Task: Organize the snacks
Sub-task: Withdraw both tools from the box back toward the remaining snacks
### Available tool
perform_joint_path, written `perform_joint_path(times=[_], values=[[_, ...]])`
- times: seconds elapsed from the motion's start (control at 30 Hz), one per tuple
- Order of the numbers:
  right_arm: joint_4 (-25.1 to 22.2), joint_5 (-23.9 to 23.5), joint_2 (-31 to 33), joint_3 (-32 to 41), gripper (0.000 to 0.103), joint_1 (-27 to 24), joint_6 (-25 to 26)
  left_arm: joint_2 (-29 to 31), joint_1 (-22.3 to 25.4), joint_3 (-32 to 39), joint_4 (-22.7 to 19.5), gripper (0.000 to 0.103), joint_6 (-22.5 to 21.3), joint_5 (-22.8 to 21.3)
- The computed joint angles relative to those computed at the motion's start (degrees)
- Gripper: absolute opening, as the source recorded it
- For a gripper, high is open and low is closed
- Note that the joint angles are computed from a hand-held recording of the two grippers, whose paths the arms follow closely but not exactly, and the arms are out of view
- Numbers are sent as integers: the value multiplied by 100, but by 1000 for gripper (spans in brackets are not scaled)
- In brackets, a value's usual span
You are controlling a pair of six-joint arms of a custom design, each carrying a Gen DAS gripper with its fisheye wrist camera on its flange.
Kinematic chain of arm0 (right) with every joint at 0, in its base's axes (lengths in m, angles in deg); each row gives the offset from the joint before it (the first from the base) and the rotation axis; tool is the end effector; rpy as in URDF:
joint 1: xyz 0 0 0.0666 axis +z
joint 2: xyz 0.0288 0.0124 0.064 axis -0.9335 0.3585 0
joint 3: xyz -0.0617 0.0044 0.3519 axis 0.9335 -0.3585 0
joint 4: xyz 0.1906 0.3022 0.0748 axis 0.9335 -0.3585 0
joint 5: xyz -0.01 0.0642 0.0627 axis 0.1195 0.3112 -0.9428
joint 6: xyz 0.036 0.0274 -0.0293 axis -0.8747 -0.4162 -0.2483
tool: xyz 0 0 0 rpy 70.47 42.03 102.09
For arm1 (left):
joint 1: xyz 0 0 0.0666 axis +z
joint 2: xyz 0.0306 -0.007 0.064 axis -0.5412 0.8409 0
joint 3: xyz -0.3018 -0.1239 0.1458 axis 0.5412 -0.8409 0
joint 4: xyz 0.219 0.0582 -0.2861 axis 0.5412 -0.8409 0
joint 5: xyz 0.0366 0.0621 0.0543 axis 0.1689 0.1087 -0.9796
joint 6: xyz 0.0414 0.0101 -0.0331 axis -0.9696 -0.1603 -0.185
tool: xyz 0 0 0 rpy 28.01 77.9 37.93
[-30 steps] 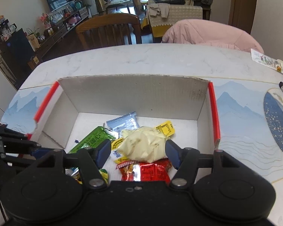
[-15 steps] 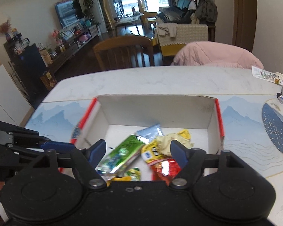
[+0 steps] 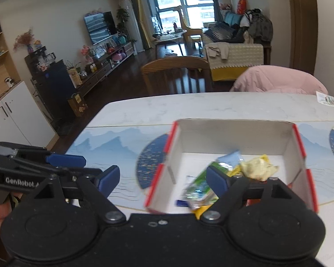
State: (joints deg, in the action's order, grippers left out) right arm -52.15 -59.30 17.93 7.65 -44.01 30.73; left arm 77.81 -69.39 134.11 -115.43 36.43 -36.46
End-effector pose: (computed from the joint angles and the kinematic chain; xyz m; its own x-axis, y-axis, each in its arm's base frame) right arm 0.4945 0.2416 0.4083 -0.6411 -0.2570 -0.7232 -0.5768 0.7829 0.2331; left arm 0.4281 -0.3084 0.4153 -0.7452 -0.1453 -0.6508 0.0286 0.9681 -0.2490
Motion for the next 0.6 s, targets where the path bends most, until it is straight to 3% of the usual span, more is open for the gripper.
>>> perform_joint_path(times=[0.1,0.23,0.6], values=[[103,75,-61,-105,86,252,-100,-474,80,-542,82,64,-69,-155],[307,202,-111,-262,98,559,-367,-1064,229,-1212,207,66,-163,-267],[438,906,135,-213,103,1501,-805,-2334,917,-2735,463,76,-392,-322]])
